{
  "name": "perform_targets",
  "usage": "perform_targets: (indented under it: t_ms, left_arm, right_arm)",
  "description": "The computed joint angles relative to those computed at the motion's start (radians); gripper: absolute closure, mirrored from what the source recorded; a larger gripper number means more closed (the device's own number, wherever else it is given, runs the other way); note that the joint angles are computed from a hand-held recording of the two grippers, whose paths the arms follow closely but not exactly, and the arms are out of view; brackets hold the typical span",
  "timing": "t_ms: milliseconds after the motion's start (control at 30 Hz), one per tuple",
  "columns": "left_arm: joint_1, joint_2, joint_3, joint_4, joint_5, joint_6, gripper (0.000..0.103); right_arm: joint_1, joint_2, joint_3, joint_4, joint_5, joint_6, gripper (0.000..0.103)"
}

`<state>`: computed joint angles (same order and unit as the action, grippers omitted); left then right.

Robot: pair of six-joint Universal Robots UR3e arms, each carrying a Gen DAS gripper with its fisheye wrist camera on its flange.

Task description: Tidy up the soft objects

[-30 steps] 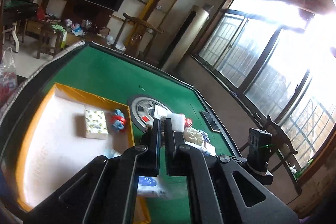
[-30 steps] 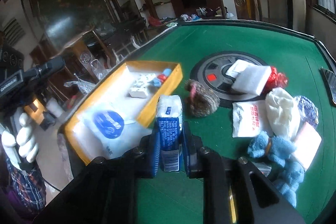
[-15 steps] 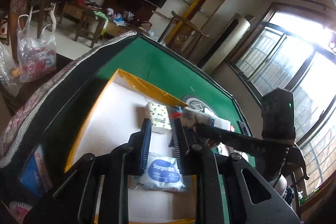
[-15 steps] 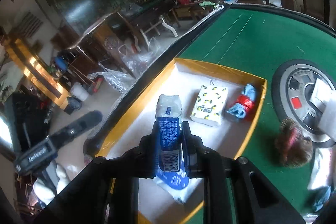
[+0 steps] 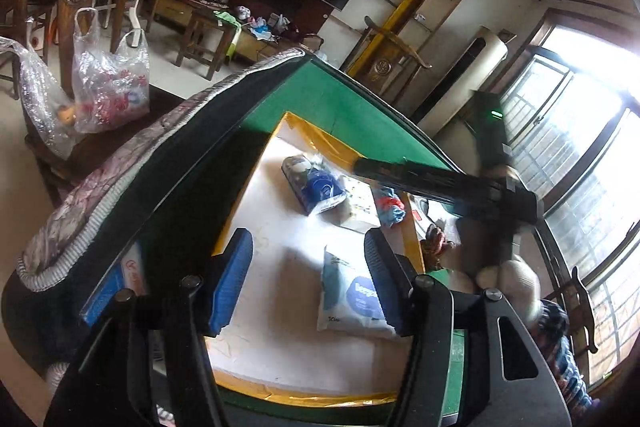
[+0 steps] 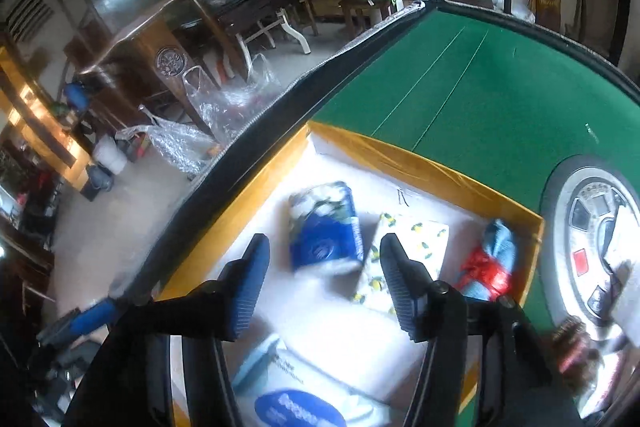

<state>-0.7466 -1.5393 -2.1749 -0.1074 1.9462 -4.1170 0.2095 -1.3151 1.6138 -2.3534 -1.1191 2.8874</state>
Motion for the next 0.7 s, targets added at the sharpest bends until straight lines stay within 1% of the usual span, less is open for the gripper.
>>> perform_targets:
  t_ms: [67,167,200,233,300,333,400,433,467,500,567,700]
  left_arm:
    - [-0.029,-0.005,0.007,-0.022,0.046,-0.019,0.044]
    - [-0.079,-0.034,0.027,-0.048,0.126,-0.049,0.040]
    - [-0.090,-0.045,0.031,-0.055,0.146,-0.056,0.040]
    - [-0.104,-0.060,0.041,-0.068,0.168,-0.065,0.040]
    - [-0.122,-0.077,0.067,-0.118,0.198,-0.077,0.040]
    - [-0.128,-0.080,0.081,-0.147,0.206,-0.083,0.040]
    - [-0.144,-0.071,0.086,-0.179,0.224,-0.097,0.040]
    - [-0.151,-0.062,0.085,-0.194,0.236,-0.105,0.040]
    - [-0.158,-0.054,0.085,-0.211,0.252,-0.114,0.040]
    - [-0.165,-0.046,0.082,-0.229,0.269,-0.126,0.040]
    - [-0.179,-0.033,0.080,-0.265,0.303,-0.149,0.040]
    - [-0.183,-0.024,0.074,-0.280,0.304,-0.158,0.040]
  right_arm:
    - [-0.026,-0.123,0.089,0.090,0.006,-0.130,0.049]
    - [-0.019,-0.254,0.187,0.206,-0.045,-0.287,0.049]
    - [-0.013,-0.294,0.226,0.233,-0.068,-0.335,0.049]
    - [0.001,-0.319,0.254,0.246,-0.098,-0.368,0.049]
    - [0.044,-0.340,0.308,0.223,-0.162,-0.396,0.049]
    - [0.069,-0.334,0.325,0.204,-0.199,-0.399,0.049]
    - [0.138,-0.296,0.357,0.131,-0.306,-0.372,0.051]
    - [0.169,-0.267,0.363,0.097,-0.348,-0.354,0.060]
    - [0.197,-0.252,0.377,0.041,-0.385,-0.336,0.060]
    - [0.215,-0.235,0.360,0.033,-0.401,-0.316,0.061]
    - [0.225,-0.187,0.291,0.054,-0.378,-0.263,0.067]
    - [0.277,-0.047,0.141,0.042,-0.369,-0.161,0.068]
